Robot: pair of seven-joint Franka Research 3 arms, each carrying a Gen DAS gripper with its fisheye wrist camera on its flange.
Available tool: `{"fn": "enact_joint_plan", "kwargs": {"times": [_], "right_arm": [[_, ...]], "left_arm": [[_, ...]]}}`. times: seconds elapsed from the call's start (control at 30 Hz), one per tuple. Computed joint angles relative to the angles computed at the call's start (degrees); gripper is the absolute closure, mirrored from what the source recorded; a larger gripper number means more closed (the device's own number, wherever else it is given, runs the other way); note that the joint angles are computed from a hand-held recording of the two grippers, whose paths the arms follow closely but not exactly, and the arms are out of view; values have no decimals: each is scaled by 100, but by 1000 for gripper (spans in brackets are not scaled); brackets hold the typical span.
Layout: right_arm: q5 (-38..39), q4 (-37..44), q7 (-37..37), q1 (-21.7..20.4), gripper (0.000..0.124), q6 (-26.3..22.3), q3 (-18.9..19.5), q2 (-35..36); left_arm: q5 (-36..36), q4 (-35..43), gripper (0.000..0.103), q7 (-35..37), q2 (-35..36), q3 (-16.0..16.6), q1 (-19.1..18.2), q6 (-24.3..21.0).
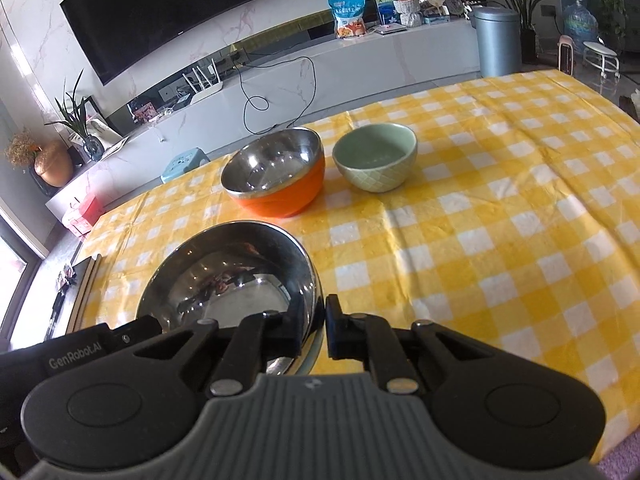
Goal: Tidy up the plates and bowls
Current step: 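Carry the blue bowl with both grippers onto the plate stack and release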
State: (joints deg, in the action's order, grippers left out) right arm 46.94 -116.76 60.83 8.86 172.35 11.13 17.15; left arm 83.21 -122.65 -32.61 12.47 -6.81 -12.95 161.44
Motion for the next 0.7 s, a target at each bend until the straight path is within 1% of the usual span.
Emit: {"fn": "enact_joint_plan", "kwargs": {"times": [0.13,0.27,0.33,0.43,0.5,0.63,0.7], "right_arm": [[204,-252,-88,-128,116,-278,-51,-223],[246,-524,-139,-67,117,-356,-206,-427],[231,-637,-121,-31,117,-412,-282,-514],[302,-715,-157,-24,117,-533,-345,-589],[341,-750,-210,3,116,-538,-370,-613],[499,-786,-456,34,116,-423,-349,-614],[519,-768,-467,42,116,-453,-368,-584]], "left_arm": [[-110,-125,96,37,-37,-57,-38,141],[-345,-240,96,186,-59,-110,-101,163],[-571,-329,96,302,-81,-123,-111,239],[-717,-449,96,305,-125,-95,-131,354],[-708,-504,96,228,-143,-65,-141,426],[-341,-513,96,-259,-121,1,-146,545],[-330,-509,96,-299,-94,-15,-134,543]]}}
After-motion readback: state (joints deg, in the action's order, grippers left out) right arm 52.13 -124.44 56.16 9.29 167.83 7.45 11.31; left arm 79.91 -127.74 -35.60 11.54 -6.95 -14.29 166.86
